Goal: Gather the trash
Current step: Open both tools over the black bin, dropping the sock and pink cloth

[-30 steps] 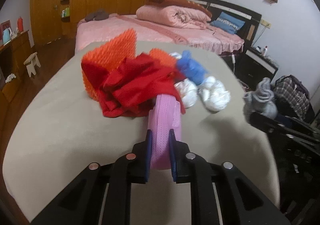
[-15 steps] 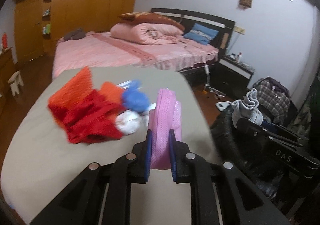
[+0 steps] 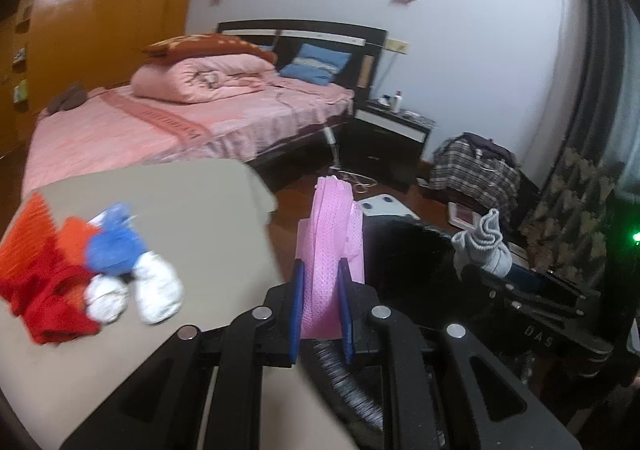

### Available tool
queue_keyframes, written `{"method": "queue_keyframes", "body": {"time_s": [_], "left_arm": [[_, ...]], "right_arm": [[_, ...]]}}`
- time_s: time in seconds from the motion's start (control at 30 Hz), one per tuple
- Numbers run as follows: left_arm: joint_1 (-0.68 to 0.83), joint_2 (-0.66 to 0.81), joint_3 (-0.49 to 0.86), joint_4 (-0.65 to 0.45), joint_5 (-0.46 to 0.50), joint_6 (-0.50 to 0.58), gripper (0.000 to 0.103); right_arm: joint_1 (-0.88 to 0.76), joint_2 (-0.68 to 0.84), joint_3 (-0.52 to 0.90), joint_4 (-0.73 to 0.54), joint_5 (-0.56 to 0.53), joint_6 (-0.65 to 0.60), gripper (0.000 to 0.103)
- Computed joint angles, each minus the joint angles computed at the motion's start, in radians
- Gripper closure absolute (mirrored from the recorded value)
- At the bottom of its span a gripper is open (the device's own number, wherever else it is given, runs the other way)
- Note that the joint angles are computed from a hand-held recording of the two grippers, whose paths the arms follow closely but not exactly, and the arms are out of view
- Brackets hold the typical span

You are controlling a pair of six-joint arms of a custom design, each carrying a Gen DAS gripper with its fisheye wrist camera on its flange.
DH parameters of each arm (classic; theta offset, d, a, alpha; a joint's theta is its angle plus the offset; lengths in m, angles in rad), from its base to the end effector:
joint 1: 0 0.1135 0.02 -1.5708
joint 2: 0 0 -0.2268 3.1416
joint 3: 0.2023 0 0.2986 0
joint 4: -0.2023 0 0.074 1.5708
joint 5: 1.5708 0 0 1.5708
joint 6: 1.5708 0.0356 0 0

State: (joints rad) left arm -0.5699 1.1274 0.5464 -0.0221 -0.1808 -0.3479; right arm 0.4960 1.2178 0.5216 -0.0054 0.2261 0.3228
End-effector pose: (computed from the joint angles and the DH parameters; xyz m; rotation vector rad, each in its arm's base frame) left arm 0.2476 -0.1510 0.1461 0.1382 2.1771 -0.3302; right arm 0.2567 0.1298 0.1146 -0.0766 2.2561 0.1818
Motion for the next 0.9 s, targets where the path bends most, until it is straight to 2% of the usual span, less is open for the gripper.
{"method": "queue_keyframes", "body": {"time_s": [0.2, 0.3, 0.37, 0.43, 0.5, 0.67, 0.9], "left_arm": [[-0.055, 0.149, 0.105, 0.059, 0.025, -0.007, 0.087], [-0.071, 0.211, 0.147, 0.082, 0.049, -0.005, 0.082], [-0.076, 0.233, 0.158, 0.095, 0.057, -0.005, 0.056], [-0.076, 0.226, 0.143, 0.115, 0.049, -0.008, 0.045], [-0.069, 0.207, 0.128, 0.108, 0.032, -0.005, 0.039], [-0.031, 0.043, 0.007, 0.069, -0.065, 0.007, 0.026], [0.135, -0.328, -0.204, -0.079, -0.159, 0.053, 0.022]], "right_arm": [[-0.082, -0.087, -0.069, -0.022, 0.006, -0.012, 0.057], [-0.11, -0.102, -0.081, -0.029, 0.014, -0.02, 0.055], [-0.121, -0.123, -0.095, -0.033, 0.024, -0.02, 0.044], [-0.114, -0.117, -0.089, -0.027, 0.05, -0.017, 0.025], [-0.102, -0.111, -0.082, -0.016, 0.073, -0.021, 0.015], [-0.059, -0.074, -0.054, 0.019, 0.074, -0.015, 0.007], [0.078, 0.13, 0.107, 0.059, 0.066, 0.021, 0.007]]}}
